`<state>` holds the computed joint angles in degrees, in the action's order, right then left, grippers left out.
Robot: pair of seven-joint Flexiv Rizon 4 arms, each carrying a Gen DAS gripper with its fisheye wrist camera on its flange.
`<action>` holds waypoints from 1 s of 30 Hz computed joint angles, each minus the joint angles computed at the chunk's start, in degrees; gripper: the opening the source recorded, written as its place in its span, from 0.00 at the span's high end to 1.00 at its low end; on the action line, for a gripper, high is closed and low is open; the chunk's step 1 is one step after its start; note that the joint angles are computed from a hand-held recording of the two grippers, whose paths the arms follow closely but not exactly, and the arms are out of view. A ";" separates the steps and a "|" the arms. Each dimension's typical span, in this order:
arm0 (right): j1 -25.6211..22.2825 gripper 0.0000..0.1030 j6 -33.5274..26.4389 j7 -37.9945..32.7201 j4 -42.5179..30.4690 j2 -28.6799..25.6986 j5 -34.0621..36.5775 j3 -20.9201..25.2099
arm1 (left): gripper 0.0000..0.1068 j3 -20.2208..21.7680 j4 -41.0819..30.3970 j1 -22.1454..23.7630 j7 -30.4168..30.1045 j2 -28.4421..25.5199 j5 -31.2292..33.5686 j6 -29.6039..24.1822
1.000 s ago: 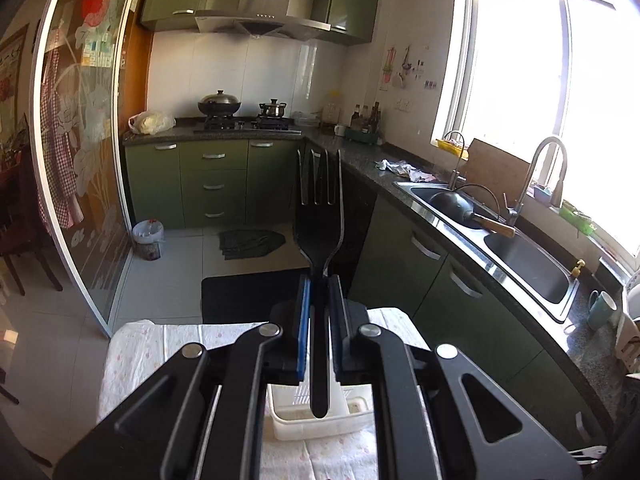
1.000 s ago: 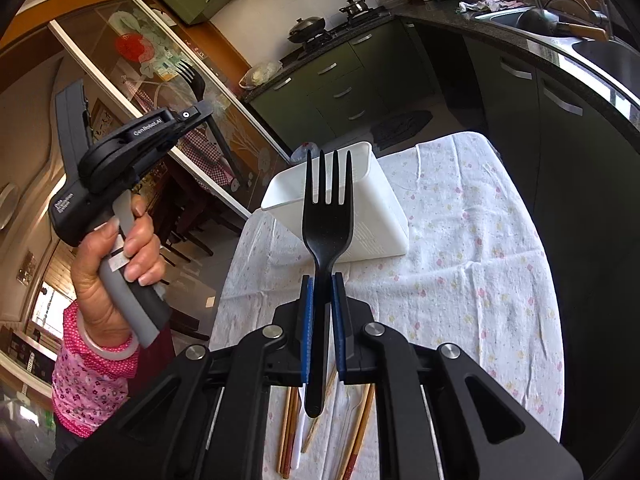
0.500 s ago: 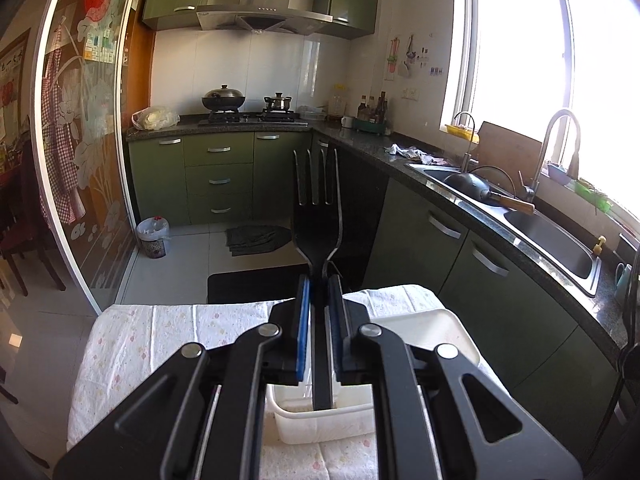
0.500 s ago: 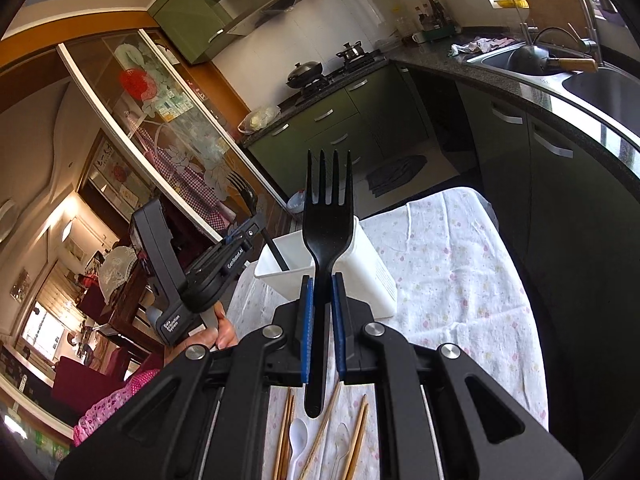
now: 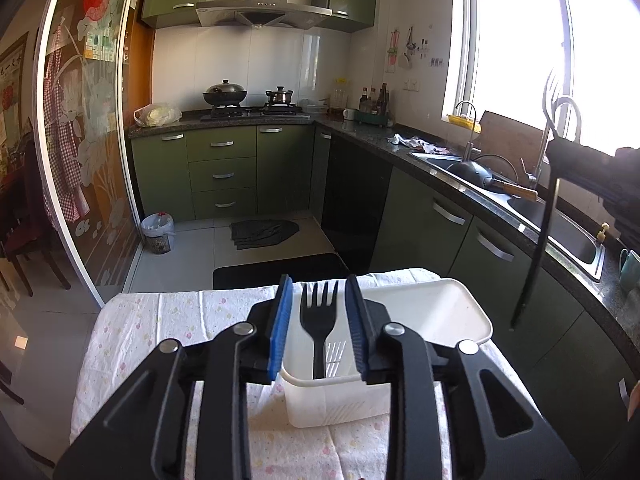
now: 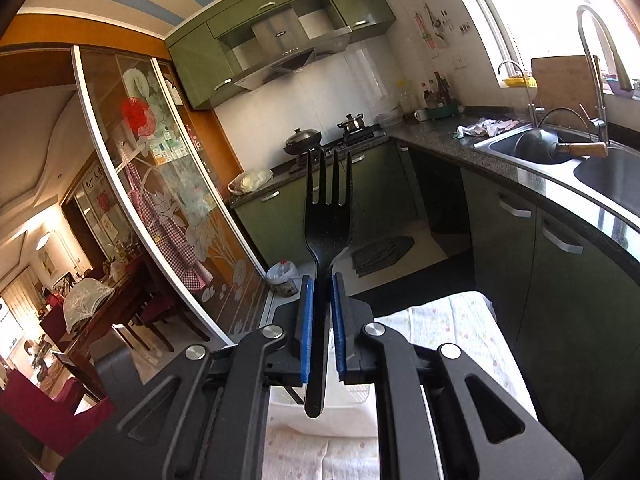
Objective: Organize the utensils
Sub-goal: 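Drop the fork into the white caddy with the left gripper while the right gripper carries its fork over, then lower the black fork into the white caddy and open the right gripper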
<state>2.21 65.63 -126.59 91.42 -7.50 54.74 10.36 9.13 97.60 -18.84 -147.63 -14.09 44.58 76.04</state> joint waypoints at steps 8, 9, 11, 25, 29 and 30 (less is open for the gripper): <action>1.07 0.90 8.50 -2.89 -1.66 -5.69 -2.34 3.42 | 0.59 0.54 2.20 -0.10 -3.35 2.78 2.30 1.49; 0.78 0.90 9.37 -3.91 -1.37 -6.22 -2.20 4.16 | 0.55 0.88 2.29 -0.47 -5.43 3.52 4.07 1.22; 0.46 0.90 11.22 -5.21 -0.84 -7.34 -2.50 5.44 | 0.52 0.11 3.22 0.23 -7.07 5.06 5.24 1.16; -6.26 0.72 17.76 -26.45 1.64 -10.59 8.66 15.26 | 0.48 -6.22 8.03 6.08 -5.71 9.58 4.76 0.14; -5.83 0.69 16.80 -27.51 3.24 -9.15 10.33 14.15 | 0.48 -6.72 8.50 6.40 -5.78 9.82 4.63 0.36; -6.07 0.69 16.24 -27.99 3.50 -8.70 11.36 13.95 | 0.48 -6.90 8.46 6.54 -5.32 9.84 4.20 0.19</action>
<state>-3.86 81.87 -154.59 94.92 -16.20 66.11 24.31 2.22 106.06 -12.30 -152.95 -4.25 48.78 76.22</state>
